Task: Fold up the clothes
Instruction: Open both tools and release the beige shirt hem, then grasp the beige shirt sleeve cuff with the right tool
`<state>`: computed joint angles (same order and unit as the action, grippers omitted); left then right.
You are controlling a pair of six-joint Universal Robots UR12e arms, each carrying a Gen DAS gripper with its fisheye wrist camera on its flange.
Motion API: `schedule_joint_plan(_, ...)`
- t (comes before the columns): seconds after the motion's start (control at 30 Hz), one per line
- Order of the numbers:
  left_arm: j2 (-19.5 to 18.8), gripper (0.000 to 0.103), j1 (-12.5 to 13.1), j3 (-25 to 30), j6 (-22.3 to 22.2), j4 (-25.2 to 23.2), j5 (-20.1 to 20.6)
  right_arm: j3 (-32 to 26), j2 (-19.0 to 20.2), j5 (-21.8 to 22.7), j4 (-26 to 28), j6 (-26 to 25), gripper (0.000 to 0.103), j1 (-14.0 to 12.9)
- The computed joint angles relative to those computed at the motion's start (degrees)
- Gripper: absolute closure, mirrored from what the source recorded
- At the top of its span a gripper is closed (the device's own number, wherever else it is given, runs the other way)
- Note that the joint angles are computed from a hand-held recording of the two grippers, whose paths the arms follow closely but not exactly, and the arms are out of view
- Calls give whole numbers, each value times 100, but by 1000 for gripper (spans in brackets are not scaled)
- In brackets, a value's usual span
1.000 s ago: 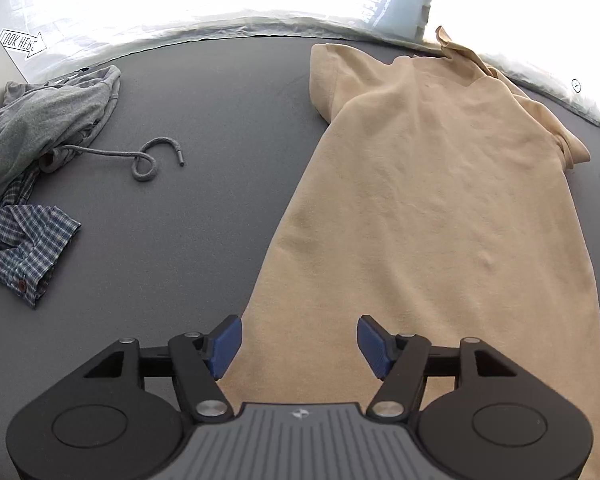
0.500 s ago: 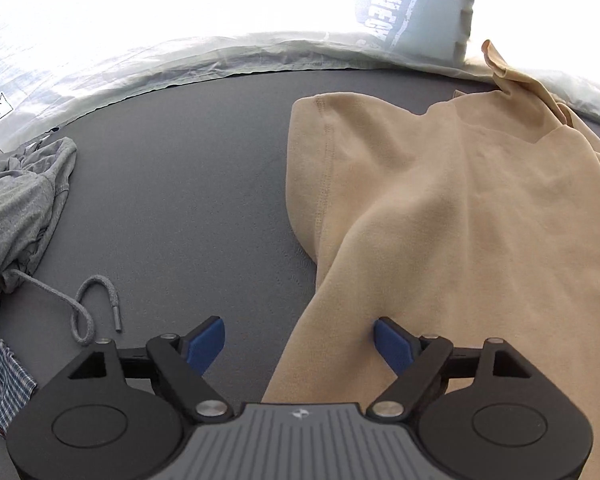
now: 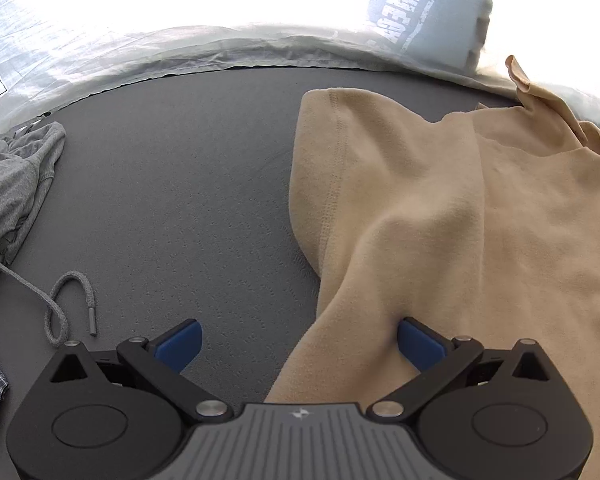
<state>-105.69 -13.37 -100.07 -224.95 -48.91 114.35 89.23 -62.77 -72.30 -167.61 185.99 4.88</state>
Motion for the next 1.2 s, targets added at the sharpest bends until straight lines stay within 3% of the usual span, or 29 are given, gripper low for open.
schedule_joint_plan(0.07, 23, 0, 18, -35, 14, 46, -48, 114, -182, -364, -251, -228, 98, 35)
schedule_joint_plan(0.2, 51, 0, 34, -117, 121, 217, -96, 388, -550, -1288, -1200, -1334, 98, 164)
schedule_joint_plan(0.33, 79, 0, 61, -170, 33, 298, -195, 568, -715, -1627, -1591, -2269, 96, 297)
schedule_joint_plan(0.43, 76, 0, 50, -182, 29, 336, -179, 688, -812, -1208, -978, -1835, 80, 185)
schedule_joint_plan(0.53, 69, 0, 38, -176, 90, 337, -144, 816, -893, -992, -289, -1108, 78, 72)
schedule_joint_plan(0.7, 76, 0, 34, -191, -28, 332, -131, 1130, -979, -1396, 364, -479, 75, -64)
schedule_joint_plan(0.87, 63, 0, 30, -158, -78, 261, -118, 1293, -967, -1082, 524, 659, 67, -342)
schedule_joint_plan(1.03, 50, 0, 31, -117, -18, 182, -120, 1275, -741, -228, -12, 2141, 61, -681)
schedule_joint_plan(1.1, 47, 0, 26, -114, -36, 171, -114, 1126, -558, 237, 43, 2746, 61, -812)
schedule_joint_plan(1.2, 39, 0, 12, -113, -46, 155, -80, 928, -391, 424, 362, 2710, 60, -841)
